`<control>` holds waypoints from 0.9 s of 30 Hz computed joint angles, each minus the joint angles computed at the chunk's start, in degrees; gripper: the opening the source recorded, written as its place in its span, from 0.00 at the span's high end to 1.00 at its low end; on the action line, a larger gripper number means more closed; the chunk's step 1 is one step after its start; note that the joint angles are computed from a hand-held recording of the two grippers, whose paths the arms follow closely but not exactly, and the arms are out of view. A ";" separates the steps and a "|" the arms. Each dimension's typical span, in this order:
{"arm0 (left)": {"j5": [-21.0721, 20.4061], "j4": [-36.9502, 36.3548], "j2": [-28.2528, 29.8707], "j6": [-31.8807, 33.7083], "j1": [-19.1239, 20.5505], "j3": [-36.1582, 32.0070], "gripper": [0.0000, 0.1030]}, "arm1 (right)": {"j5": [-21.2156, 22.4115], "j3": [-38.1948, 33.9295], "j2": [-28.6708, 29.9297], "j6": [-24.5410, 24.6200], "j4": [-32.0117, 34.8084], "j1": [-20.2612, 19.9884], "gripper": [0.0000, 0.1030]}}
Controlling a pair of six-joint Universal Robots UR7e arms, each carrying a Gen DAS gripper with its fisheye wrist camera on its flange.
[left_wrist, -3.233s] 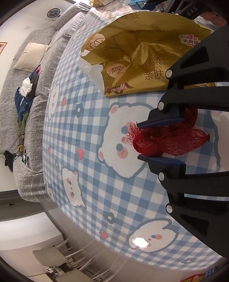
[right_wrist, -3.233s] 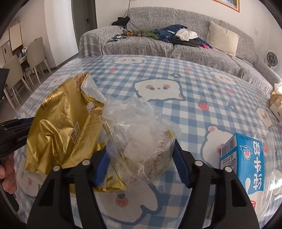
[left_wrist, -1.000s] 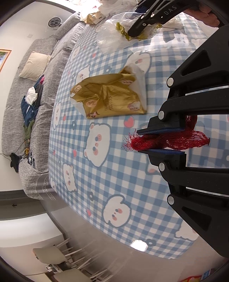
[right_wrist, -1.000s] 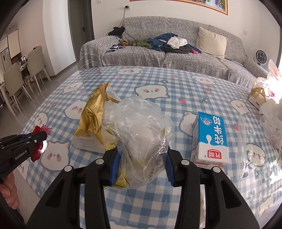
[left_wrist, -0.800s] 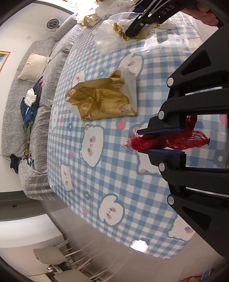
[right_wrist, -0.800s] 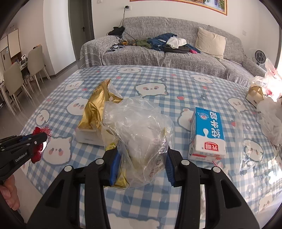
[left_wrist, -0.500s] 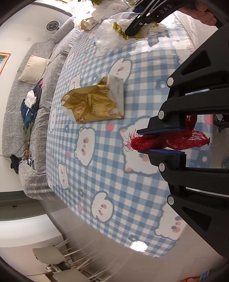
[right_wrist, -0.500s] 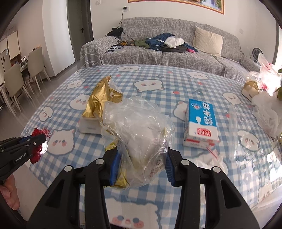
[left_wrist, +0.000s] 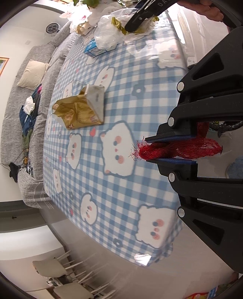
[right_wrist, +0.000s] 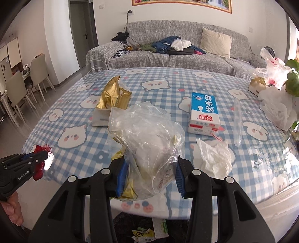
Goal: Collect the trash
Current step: 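Carry the red net and clear plastic bag down over the black bin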
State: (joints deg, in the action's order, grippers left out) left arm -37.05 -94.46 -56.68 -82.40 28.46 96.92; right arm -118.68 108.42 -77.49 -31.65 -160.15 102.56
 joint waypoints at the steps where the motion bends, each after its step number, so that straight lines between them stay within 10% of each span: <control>1: -0.27 0.13 -0.43 -0.69 -0.48 0.67 0.86 | 0.07 0.75 -0.75 -0.27 -0.25 -0.07 0.61; 27: -7.51 -5.29 -3.30 -10.09 -9.61 13.12 0.86 | 2.62 16.16 -16.48 -1.63 0.18 -3.19 0.61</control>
State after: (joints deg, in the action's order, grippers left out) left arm -44.56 -99.75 -59.98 -92.49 18.85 110.04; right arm -116.06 124.58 -93.96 -33.28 -159.96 99.36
